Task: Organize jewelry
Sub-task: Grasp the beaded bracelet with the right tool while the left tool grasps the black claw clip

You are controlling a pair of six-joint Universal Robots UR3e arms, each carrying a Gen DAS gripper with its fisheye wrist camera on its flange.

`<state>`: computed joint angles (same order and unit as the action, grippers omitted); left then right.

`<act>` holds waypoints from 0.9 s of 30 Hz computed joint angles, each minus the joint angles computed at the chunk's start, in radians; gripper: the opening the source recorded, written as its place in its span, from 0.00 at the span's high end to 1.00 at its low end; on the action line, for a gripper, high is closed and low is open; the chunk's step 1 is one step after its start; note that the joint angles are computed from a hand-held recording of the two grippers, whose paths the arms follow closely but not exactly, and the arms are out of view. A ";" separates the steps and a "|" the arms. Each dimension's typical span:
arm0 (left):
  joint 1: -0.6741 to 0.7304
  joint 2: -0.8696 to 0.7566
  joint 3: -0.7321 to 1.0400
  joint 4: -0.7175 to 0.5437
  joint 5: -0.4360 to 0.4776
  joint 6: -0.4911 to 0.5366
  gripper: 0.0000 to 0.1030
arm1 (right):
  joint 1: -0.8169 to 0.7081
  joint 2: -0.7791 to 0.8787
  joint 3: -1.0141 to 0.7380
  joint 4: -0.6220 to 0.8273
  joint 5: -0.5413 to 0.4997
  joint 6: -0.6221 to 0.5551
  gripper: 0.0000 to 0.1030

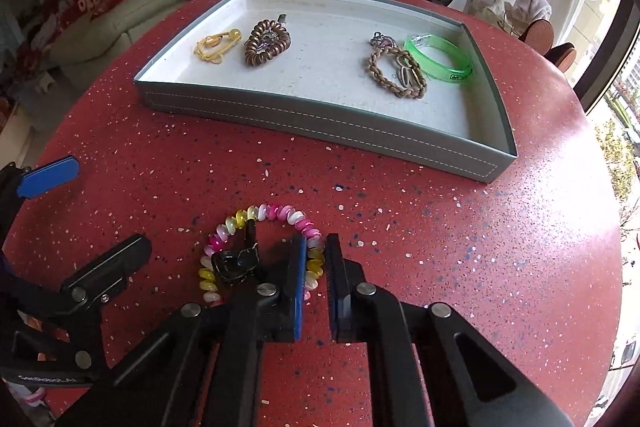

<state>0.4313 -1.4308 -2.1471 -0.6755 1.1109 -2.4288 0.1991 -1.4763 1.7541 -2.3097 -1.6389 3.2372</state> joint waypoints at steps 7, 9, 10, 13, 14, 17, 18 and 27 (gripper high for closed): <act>0.003 0.007 0.005 -0.013 -0.014 0.001 0.00 | -0.082 -0.122 0.100 -0.079 0.093 0.048 0.91; 0.001 0.010 0.012 -0.034 -0.023 0.005 0.00 | -0.105 -0.146 0.107 -0.076 0.105 0.054 0.91; -0.002 0.012 0.015 -0.044 -0.027 0.006 0.00 | -0.115 -0.157 0.111 -0.075 0.107 0.057 0.91; -0.022 0.016 0.021 -0.066 -0.038 0.017 0.00 | -0.152 -0.198 0.132 -0.076 0.125 0.068 0.91; -0.034 0.014 0.023 -0.067 -0.039 0.017 0.00 | -0.166 -0.213 0.140 -0.077 0.132 0.072 0.91; -0.070 0.001 0.034 -0.073 -0.038 0.010 0.00 | -0.203 -0.251 0.159 -0.078 0.148 0.082 0.91; -0.083 -0.007 0.042 -0.077 -0.039 0.002 0.00 | -0.211 -0.258 0.160 -0.074 0.148 0.083 0.91; -0.228 -0.113 0.106 -0.043 0.015 -0.089 0.08 | -0.277 -0.316 0.197 -0.052 0.159 0.072 0.91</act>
<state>0.2034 -1.5435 -2.0407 -0.7184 1.1261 -2.5181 -0.0783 -1.7926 1.9512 -2.3621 -1.4797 3.3096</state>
